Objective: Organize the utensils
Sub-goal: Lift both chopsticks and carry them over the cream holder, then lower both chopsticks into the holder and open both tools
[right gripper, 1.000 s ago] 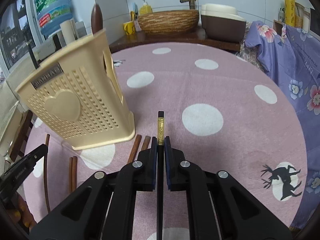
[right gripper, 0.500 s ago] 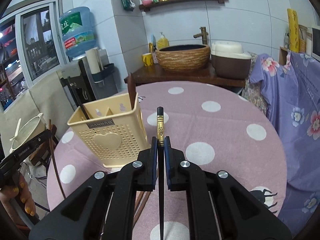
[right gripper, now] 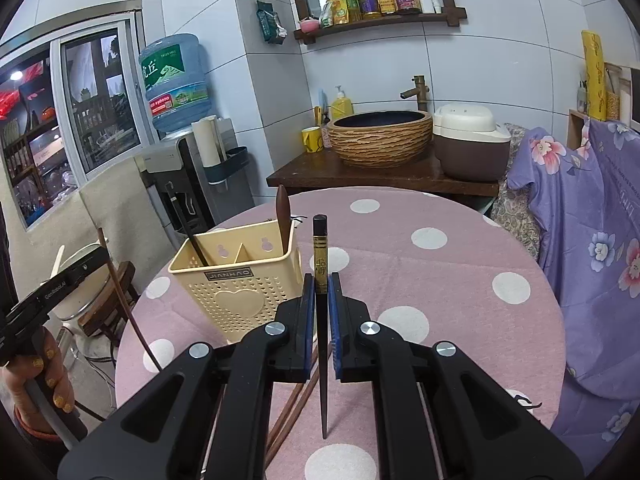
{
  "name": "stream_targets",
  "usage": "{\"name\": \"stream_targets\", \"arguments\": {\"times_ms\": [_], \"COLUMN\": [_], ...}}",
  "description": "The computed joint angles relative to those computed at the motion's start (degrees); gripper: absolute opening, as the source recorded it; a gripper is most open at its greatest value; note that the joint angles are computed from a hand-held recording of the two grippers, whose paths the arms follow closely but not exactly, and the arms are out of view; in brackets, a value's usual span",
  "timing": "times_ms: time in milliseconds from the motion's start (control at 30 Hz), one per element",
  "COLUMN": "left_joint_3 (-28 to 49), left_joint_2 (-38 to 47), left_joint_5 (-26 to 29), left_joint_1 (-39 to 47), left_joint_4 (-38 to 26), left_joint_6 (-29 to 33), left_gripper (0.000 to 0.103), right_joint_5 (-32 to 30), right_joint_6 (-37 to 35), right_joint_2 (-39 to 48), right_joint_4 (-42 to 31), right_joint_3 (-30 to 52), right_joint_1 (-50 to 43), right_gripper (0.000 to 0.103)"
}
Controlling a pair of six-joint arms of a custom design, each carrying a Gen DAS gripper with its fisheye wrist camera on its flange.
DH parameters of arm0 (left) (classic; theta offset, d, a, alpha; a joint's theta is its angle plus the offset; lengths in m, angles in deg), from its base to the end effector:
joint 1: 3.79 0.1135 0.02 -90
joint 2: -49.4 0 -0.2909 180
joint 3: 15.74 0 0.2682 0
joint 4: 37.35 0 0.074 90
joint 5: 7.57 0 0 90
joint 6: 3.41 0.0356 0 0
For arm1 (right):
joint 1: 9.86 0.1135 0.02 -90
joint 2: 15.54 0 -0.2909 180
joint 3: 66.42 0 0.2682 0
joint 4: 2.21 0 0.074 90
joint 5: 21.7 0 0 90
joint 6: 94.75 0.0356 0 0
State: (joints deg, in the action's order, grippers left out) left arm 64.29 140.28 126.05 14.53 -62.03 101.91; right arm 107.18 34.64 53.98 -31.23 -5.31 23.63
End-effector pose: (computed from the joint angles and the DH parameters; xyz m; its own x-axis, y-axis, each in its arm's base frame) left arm 0.3581 0.0927 0.2959 -0.4514 0.0520 -0.8908 0.4403 0.8813 -0.1716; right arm 0.2328 0.1272 0.2850 -0.4005 0.3273 -0.8558 0.3110 0.9271 0.2091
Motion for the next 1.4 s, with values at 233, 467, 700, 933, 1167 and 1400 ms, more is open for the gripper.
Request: {"name": "stream_targets", "arguments": {"times_ms": [233, 467, 700, 933, 1167, 1400], "left_joint_3": [0.5, 1.0, 6.3, 16.9, 23.1, 19.6], "left_joint_2": [-0.6, -1.5, -1.2, -0.8, 0.1, 2.6], "left_joint_5": [1.8, 2.6, 5.7, 10.3, 7.7, -1.7], "left_joint_1": [1.0, 1.1, 2.2, 3.0, -0.6, -7.3], "left_joint_4": [-0.5, -0.8, -5.6, -10.0, -4.1, 2.0], "left_joint_6": [-0.1, -0.5, 0.1, -4.2, -16.4, -19.1], "left_gripper": [0.008, 0.008, 0.008, 0.008, 0.008, 0.007], "right_joint_5": [-0.1, -0.7, -4.5, -8.4, -6.1, -5.1], "right_joint_6": [-0.2, -2.0, -4.6, -9.4, -14.2, -14.1], "right_joint_2": [-1.4, -1.4, -2.2, -1.4, 4.2, 11.1], "right_joint_4": [-0.2, -1.3, -4.4, -8.4, -6.1, -0.1], "right_joint_3": [-0.2, 1.8, 6.1, 16.9, 28.0, 27.5], "right_joint_1": [0.5, 0.4, -1.5, -3.8, -5.4, -8.1], "right_gripper": [0.008, 0.007, 0.007, 0.008, 0.008, 0.008]}}
